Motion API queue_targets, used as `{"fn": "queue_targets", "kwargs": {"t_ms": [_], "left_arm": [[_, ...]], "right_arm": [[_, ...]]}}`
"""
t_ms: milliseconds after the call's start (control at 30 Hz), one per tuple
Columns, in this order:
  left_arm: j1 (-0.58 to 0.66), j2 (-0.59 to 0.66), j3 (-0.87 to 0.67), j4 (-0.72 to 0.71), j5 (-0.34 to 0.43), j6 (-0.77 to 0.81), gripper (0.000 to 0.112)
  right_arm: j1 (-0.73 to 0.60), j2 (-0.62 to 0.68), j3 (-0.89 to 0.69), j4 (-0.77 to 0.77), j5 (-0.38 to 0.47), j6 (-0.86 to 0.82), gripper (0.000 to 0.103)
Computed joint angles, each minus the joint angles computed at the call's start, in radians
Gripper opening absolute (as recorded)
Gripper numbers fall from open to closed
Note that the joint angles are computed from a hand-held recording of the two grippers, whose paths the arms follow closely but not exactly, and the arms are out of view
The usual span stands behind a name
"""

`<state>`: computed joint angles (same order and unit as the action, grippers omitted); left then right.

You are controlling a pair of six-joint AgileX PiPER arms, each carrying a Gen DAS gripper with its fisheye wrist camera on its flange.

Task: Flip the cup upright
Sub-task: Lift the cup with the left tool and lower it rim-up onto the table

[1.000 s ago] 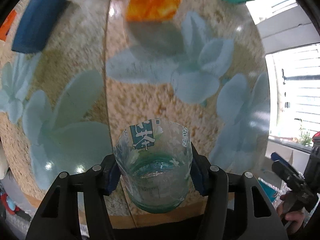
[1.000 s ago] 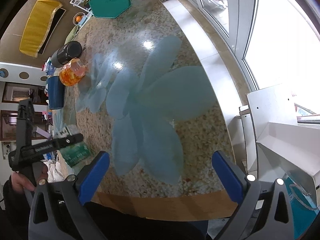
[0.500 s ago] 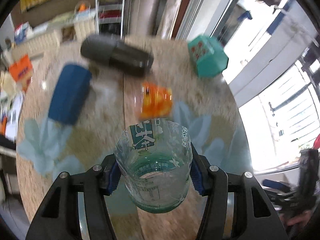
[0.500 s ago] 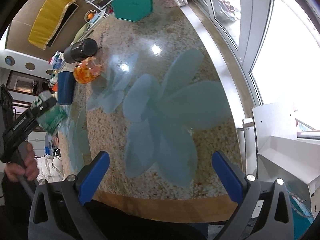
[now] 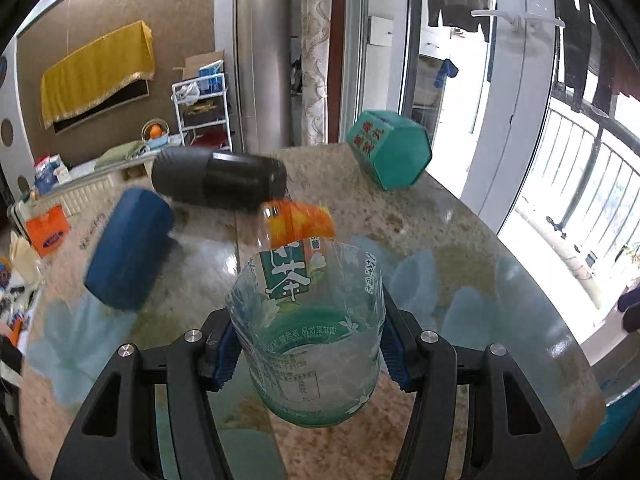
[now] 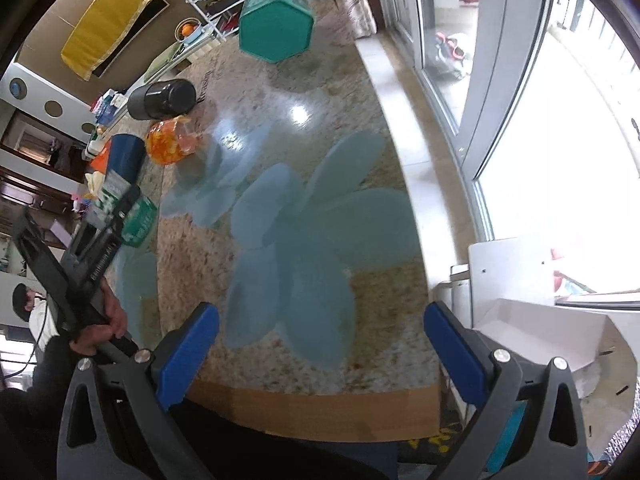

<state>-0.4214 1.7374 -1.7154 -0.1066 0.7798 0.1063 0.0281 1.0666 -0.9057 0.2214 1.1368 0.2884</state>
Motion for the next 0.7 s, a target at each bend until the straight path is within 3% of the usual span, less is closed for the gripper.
{"fn": "queue_targets", "kwargs": {"t_ms": [367,567,633,700], "left_arm": [[-0.053,-0.028,0.141,0.131,-0.117,-0.139,0.065],[-0.071,-0.035,0.161,0.205,-0.124,-0.204,0.067],[-0.093,-0.033,0.159,0.297,-0.106,-0.273,0.078],[-0.092,-0.034,0.164,0.292,-0.106,-0.270,0.095]], "right_arm": [[0.022,0.015,0.010,-0.048,0.025,0.004,0.103],[0.016,0.007,0.014,-0.049,0.027,-0.007,0.103],[0.014,0.008,0.014,-0.041,0.026,-0.017,0.103],[0.017,0.011,0.010,-0.045,0.028,-0.018,0.103]]}}
